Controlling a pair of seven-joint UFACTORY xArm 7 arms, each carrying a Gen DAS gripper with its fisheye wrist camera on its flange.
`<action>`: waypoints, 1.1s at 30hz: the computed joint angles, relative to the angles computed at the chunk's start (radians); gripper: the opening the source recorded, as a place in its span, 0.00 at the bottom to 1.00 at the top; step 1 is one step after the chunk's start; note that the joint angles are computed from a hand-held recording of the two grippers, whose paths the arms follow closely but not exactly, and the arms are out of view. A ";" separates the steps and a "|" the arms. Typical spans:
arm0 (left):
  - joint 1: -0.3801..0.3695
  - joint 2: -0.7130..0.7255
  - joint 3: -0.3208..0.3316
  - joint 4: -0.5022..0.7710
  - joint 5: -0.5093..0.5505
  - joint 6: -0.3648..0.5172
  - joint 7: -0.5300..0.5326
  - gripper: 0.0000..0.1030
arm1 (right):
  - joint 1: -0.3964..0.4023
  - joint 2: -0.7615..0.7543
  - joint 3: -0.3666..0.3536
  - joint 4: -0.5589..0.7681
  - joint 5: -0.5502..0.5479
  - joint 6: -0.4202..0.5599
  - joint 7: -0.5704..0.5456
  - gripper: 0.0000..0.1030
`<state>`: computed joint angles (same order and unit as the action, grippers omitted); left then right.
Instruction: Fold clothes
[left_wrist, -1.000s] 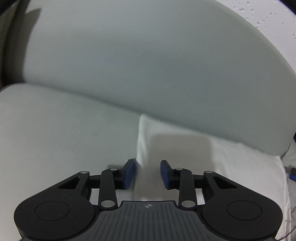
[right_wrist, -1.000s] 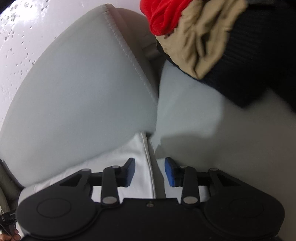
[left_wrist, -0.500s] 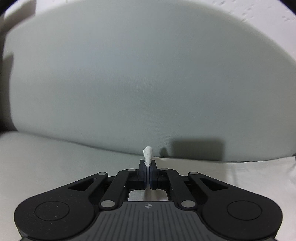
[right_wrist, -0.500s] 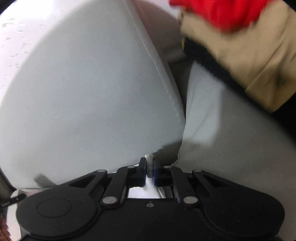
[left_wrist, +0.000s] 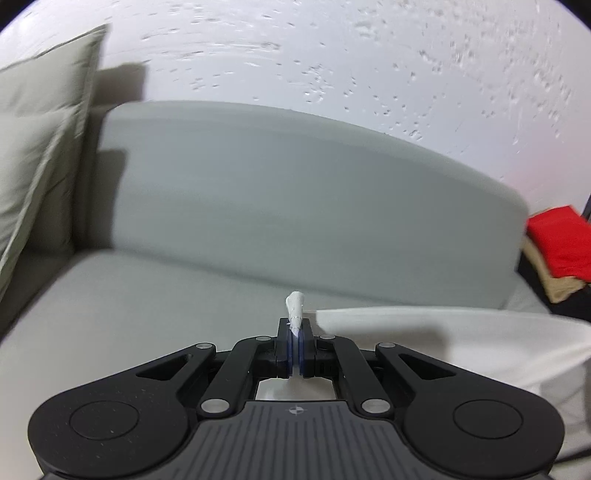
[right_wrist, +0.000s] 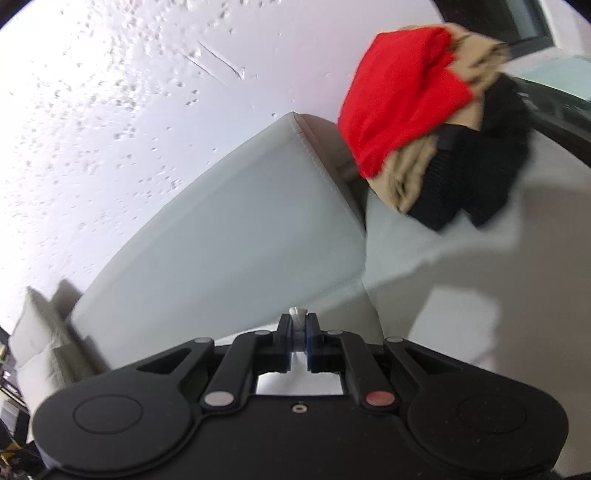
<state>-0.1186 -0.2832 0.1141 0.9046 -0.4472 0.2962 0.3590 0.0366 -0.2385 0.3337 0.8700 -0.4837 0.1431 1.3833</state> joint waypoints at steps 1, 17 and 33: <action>0.023 -0.073 -0.014 -0.063 0.026 0.017 -0.023 0.02 | 0.053 -0.055 -0.033 -0.037 0.062 0.024 -0.036 0.07; 0.198 -0.506 -0.214 -0.448 0.510 0.234 -0.406 0.03 | 0.216 -0.455 0.096 -0.315 0.322 0.368 0.007 0.07; -0.071 -0.675 0.009 -0.489 0.343 0.328 -0.180 0.30 | 0.319 -0.367 -0.006 -0.248 0.367 0.371 -0.189 0.38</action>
